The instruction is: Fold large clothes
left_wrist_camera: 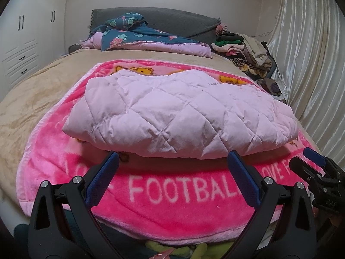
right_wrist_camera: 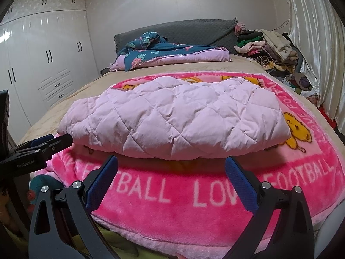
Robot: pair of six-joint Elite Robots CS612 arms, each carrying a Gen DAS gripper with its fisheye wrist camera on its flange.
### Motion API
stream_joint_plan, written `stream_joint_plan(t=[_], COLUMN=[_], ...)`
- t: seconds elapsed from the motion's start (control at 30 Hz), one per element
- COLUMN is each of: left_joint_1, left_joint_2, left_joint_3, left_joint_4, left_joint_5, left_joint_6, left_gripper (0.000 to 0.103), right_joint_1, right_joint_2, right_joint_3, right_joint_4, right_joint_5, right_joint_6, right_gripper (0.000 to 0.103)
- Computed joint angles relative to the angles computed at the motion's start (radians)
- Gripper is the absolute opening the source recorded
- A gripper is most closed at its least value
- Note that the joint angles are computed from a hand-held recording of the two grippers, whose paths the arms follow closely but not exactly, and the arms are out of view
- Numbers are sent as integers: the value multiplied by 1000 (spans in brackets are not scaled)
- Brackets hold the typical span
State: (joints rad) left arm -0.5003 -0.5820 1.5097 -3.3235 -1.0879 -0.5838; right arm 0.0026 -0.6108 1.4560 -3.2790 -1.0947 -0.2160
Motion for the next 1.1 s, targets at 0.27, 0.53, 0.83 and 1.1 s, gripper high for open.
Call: stream_joint_plan(t=[0.27, 0.53, 0.83, 1.1], left_joint_1=[1, 1, -2, 0], left_joint_2=[1, -1, 0, 4], left_joint_3=[-1, 0, -1, -13], left_joint_4=[11, 16, 19, 44], left_joint_5=[0, 2, 14, 2], left_joint_6=[-4, -4, 24, 12], left_gripper=[94, 94, 94, 94], right_joint_1=[1, 3, 8, -10], right_joint_2=[2, 2, 1, 1], right_joint_3=[-4, -8, -6, -9], right_joint_4=[8, 16, -3, -59], right_joint_5=[-4, -10, -52, -99], right_joint_6=[-4, -4, -5, 64], right_gripper=[99, 99, 99, 99])
